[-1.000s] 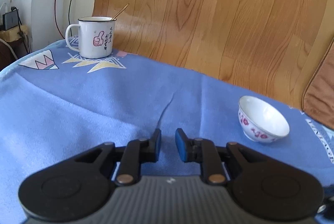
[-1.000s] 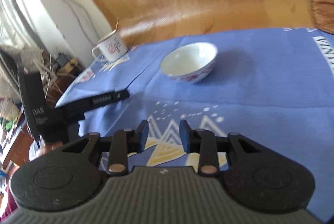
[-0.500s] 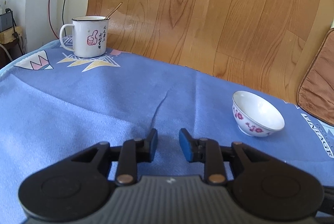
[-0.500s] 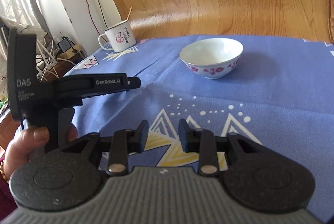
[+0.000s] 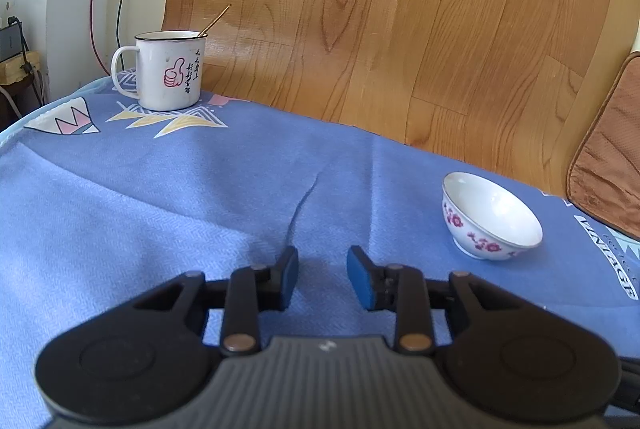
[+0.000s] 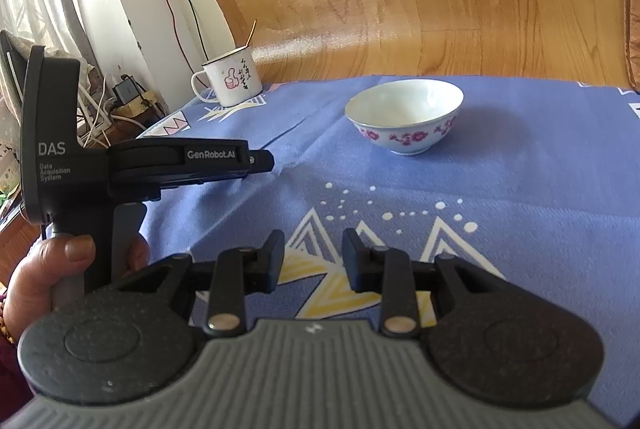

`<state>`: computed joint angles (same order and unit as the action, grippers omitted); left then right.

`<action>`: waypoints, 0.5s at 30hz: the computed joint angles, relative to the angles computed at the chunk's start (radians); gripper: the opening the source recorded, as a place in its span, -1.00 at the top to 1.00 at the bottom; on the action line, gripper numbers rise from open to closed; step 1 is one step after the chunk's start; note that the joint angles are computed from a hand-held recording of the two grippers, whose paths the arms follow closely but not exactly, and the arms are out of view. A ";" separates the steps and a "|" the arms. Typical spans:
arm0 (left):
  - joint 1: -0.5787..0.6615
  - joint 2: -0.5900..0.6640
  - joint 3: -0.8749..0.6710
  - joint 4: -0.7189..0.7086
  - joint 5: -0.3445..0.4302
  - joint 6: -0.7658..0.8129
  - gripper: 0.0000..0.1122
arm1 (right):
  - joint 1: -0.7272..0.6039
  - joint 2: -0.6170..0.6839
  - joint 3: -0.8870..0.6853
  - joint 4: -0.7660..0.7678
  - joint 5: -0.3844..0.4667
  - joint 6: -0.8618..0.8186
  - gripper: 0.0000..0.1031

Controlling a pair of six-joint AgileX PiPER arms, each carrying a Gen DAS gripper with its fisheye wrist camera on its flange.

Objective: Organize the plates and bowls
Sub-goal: 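Move both open tools back toward the remaining red-flowered bowl, then grasp the red-flowered bowl rim with the right tool while the left tool grasps a white plate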

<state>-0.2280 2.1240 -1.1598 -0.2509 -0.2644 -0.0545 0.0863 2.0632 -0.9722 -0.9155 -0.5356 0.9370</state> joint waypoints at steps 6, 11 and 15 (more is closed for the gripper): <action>0.005 0.000 0.002 0.045 -0.002 -0.041 0.47 | -0.002 0.000 0.000 -0.006 -0.002 0.010 0.33; 0.006 -0.001 0.005 0.052 -0.006 -0.048 0.47 | -0.007 -0.001 0.000 -0.019 -0.006 0.028 0.33; 0.006 -0.001 0.007 0.059 -0.007 -0.056 0.47 | -0.007 -0.002 0.001 -0.019 -0.005 0.026 0.33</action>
<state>-0.2217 2.1230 -1.1531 -0.1922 -0.2715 -0.1101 0.0789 2.0608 -0.9713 -0.9345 -0.5409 0.9633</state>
